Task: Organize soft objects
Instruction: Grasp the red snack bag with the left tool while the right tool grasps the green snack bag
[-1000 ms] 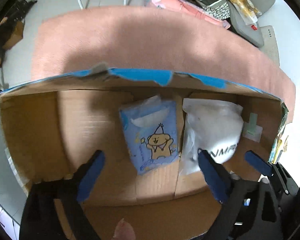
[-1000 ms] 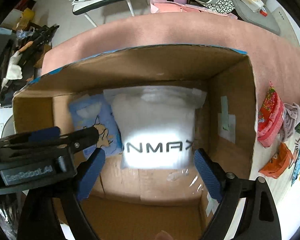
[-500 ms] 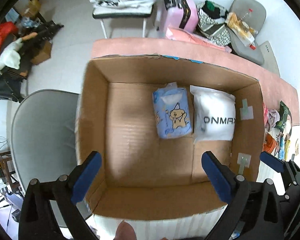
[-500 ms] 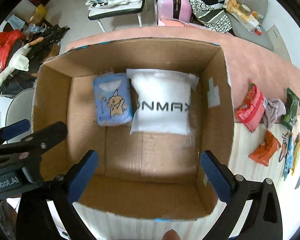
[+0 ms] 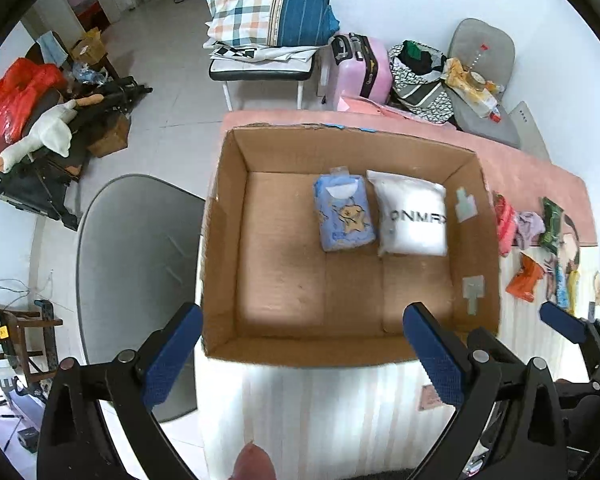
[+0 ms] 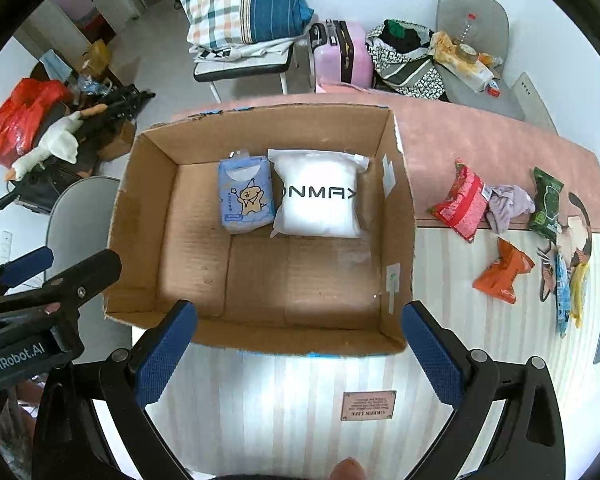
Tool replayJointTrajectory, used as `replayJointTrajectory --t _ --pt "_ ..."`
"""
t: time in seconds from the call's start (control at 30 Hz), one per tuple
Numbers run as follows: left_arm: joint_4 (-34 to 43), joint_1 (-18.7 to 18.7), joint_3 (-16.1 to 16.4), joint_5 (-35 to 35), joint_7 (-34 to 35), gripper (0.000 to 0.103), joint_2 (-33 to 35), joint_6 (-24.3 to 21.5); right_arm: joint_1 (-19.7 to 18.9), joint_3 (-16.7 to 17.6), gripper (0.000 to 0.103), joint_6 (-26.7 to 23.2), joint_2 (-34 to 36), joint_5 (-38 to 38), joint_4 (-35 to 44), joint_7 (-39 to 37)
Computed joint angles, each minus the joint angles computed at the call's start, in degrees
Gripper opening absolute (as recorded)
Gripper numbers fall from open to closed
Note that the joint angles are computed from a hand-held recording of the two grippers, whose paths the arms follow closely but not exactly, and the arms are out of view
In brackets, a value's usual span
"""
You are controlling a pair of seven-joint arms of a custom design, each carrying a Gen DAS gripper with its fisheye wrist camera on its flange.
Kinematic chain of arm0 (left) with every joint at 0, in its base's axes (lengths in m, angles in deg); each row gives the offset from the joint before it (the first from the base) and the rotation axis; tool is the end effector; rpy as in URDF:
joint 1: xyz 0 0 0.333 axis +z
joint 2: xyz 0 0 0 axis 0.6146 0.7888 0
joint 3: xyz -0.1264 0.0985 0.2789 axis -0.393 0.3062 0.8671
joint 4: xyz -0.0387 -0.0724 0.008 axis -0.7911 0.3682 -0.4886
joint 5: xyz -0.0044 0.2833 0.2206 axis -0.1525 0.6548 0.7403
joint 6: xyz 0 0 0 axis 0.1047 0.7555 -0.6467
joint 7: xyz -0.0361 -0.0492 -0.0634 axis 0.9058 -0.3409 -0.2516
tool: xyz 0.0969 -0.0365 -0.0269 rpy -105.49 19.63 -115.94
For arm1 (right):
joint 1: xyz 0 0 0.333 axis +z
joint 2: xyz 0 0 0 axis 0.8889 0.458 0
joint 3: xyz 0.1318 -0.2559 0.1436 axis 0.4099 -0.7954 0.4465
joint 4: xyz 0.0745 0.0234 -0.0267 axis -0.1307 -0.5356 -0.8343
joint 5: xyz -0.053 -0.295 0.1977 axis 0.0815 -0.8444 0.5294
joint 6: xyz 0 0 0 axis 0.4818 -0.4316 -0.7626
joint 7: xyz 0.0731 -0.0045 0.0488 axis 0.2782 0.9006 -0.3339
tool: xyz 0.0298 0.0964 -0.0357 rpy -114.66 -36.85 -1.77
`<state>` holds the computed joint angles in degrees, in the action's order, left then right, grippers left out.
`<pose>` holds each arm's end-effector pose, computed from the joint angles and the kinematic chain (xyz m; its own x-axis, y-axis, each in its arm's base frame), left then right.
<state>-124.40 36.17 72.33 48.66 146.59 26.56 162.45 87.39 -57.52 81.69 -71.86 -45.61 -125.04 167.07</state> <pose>0.5176 -0.0906 0.6184 -0.5795 -0.8118 0.0722 -0.8009 0.5508 -0.2349 0.4046 0.2861 0.6100 -0.5754 -0.8136 -0.0833 -0.7860 0.5783 -0.2187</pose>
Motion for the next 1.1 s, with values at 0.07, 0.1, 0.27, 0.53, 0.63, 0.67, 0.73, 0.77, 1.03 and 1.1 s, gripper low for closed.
replayJointTrajectory --t 0.07,0.1,0.27,0.53,0.63,0.67,0.73,0.77,1.03,1.1 --pt "-0.47 -0.13 -0.06 -0.36 0.11 0.102 -1.08 -0.84 0.16 0.06 0.103 1.25 -1.96 0.97 -1.63 0.6" --pt "-0.74 -0.37 -0.24 -0.57 0.04 0.102 -1.7 -1.15 0.15 0.07 0.103 1.66 -2.8 1.43 -2.34 0.57" --pt "-3.52 -2.68 -1.52 -1.26 -0.04 0.102 -6.11 0.68 -0.9 -0.21 0.103 3.75 -10.29 3.68 -8.18 -0.01" --pt "-1.79 -10.99 -7.49 1.1 -3.87 0.102 -5.88 2.73 -7.69 -2.49 0.103 -2.87 -29.84 6.04 -21.79 0.27" --pt "1.31 -14.99 -10.72 5.09 -6.93 0.102 -1.04 2.18 -11.88 -5.28 0.103 -7.17 -37.64 5.66 -27.38 -1.4" --pt "2.53 -16.6 -11.91 7.27 -8.16 0.102 1.24 2.18 -13.53 -6.95 0.103 -8.63 -40.36 5.0 -29.55 -2.73" --pt "5.07 -19.9 -13.63 11.48 -10.35 0.102 5.92 1.53 -16.4 -9.45 0.103 -10.39 -43.71 3.75 -32.51 -5.4" --pt "6.39 -21.75 -14.22 13.92 -11.72 0.102 8.32 1.02 -17.98 -11.15 0.103 -10.11 -45.8 2.82 -34.55 -6.94" --pt "15.82 -33.76 -13.19 25.11 -17.82 0.088 25.72 -4.87 -28.43 -24.61 0.095 -5.99 -46.55 -1.67 -42.54 -20.26" --pt "16.83 -35.88 -12.38 27.21 -18.65 0.088 28.46 -5.21 -30.05 -26.68 0.095 -4.6 -43.75 -2.2 -43.24 -23.4"
